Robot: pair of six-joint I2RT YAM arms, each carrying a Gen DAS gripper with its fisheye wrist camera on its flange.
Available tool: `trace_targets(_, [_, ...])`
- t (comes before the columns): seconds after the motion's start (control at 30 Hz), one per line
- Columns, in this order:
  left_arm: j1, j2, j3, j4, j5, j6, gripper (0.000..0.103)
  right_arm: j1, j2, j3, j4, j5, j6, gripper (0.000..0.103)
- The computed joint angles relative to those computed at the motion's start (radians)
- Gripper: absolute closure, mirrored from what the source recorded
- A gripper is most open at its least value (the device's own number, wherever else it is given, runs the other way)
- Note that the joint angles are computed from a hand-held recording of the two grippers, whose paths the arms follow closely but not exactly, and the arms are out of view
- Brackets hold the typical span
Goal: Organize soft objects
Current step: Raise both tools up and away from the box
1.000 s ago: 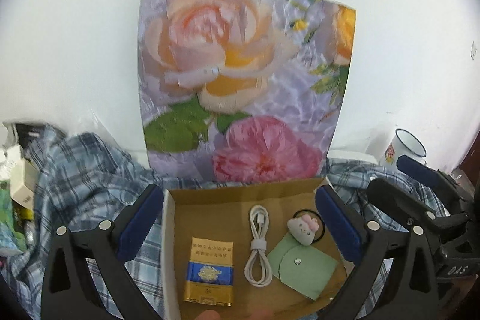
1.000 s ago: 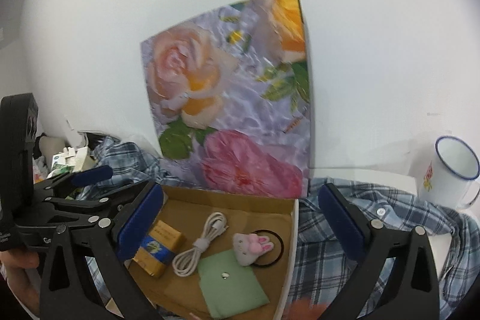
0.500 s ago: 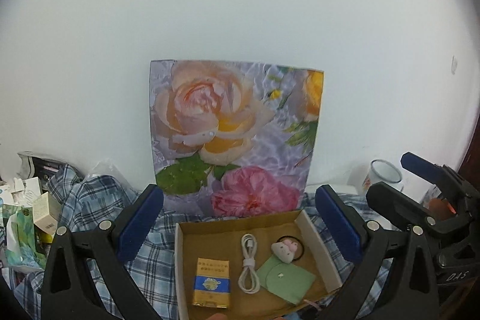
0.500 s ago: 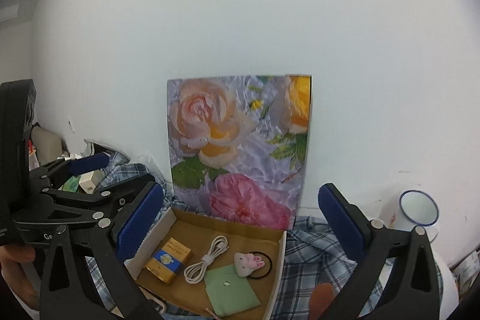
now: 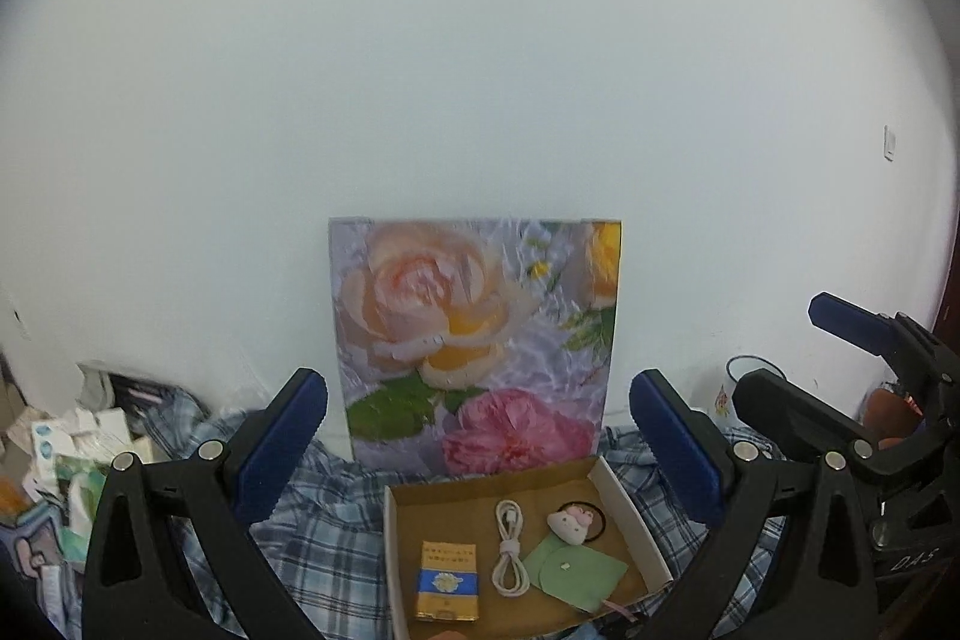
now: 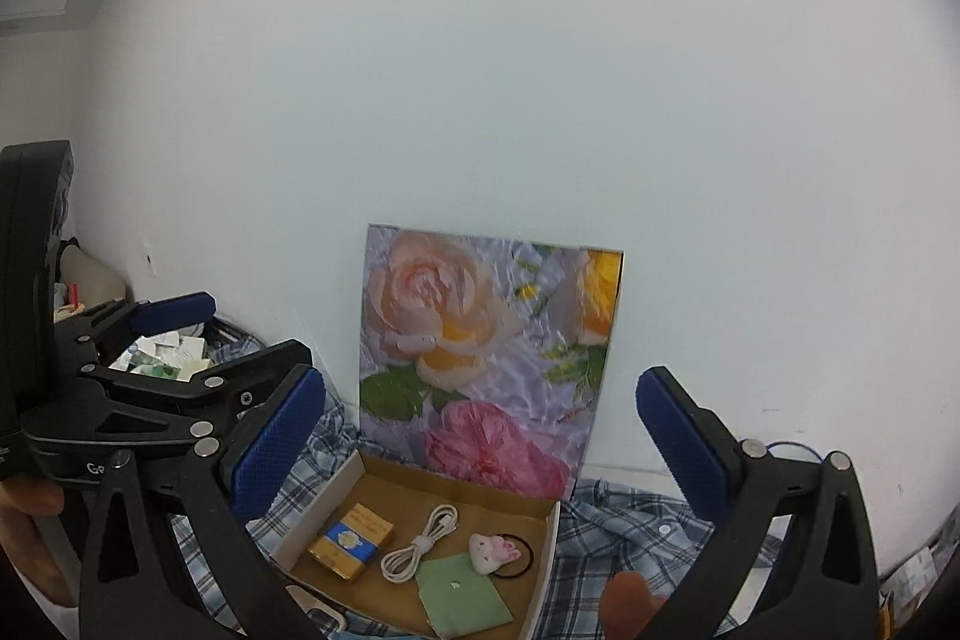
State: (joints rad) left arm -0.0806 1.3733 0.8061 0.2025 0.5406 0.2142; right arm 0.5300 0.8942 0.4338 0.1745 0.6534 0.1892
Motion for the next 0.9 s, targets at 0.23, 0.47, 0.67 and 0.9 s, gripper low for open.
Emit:
trace_targets(0.23, [0.086, -0.096, -0.011, -0.038, 0.126, -0.037, 0.001, 0.134, -0.08, 0.007, 0.013, 0.11, 0.024, 0.0])
trace_targets(0.47, [0.217, -0.242, -0.04, -0.067, 0.302, -0.08, 0.001, 0.436, -0.08, 0.109, -0.092, 0.471, -0.003, 0.0])
trace_targets(0.67, [0.39, -0.383, -0.041, -0.127, 0.482, -0.091, 0.001, 0.671, -0.067, 0.067, 0.247, 0.68, -0.248, 0.0])
trace_targets(0.9, [0.51, -0.435, 0.005, -0.293, 0.541, 0.011, 0.001, 0.731, -0.028, 0.191, -0.078, 0.666, -0.02, 0.0])
